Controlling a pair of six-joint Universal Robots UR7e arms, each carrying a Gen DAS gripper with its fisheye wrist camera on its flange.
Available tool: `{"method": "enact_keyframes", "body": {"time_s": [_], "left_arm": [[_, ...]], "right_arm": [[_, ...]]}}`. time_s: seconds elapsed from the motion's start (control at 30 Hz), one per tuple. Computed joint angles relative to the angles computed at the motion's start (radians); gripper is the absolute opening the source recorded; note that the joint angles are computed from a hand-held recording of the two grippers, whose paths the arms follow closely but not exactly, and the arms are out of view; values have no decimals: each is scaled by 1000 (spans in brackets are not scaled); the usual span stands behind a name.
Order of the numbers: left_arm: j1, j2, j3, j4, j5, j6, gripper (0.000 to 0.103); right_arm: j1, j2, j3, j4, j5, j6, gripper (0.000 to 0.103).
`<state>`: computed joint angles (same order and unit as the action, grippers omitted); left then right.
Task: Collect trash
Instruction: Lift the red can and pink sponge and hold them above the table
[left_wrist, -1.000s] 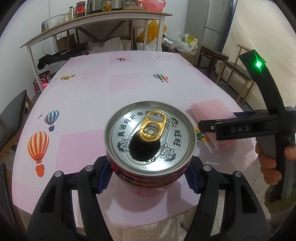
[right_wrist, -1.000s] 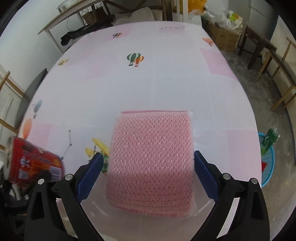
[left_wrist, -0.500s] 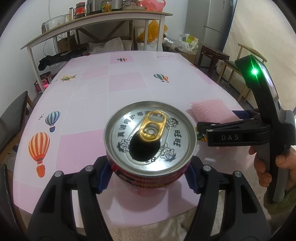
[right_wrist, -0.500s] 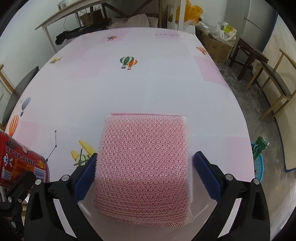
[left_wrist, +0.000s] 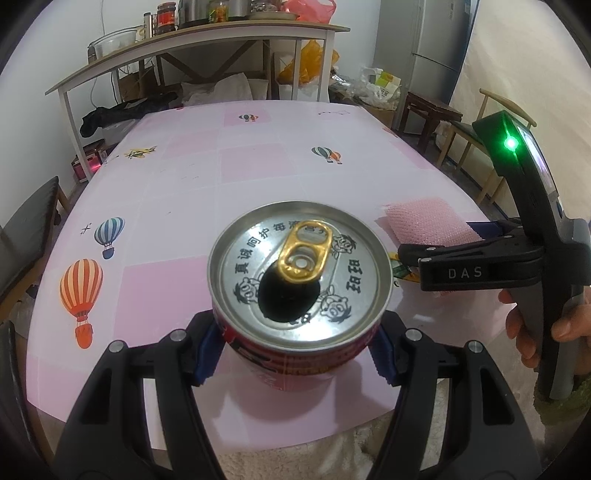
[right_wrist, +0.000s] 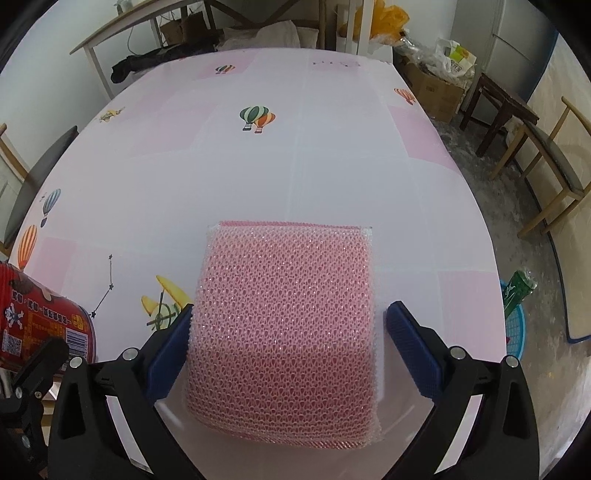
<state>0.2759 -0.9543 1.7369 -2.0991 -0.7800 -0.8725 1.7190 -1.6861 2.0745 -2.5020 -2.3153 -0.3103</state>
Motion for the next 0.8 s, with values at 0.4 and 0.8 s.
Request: {"method": "enact_keyframes", "body": {"time_s": [0.4,0.8], "left_arm": [[-1,2,-2,-4,-1,-3,63],[-2,2,-7,6,1,0,63]], "right_arm": [[-2,-35,4,-12,66,-31,97],[-1,-45,0,-12,57,-54,97]]}}
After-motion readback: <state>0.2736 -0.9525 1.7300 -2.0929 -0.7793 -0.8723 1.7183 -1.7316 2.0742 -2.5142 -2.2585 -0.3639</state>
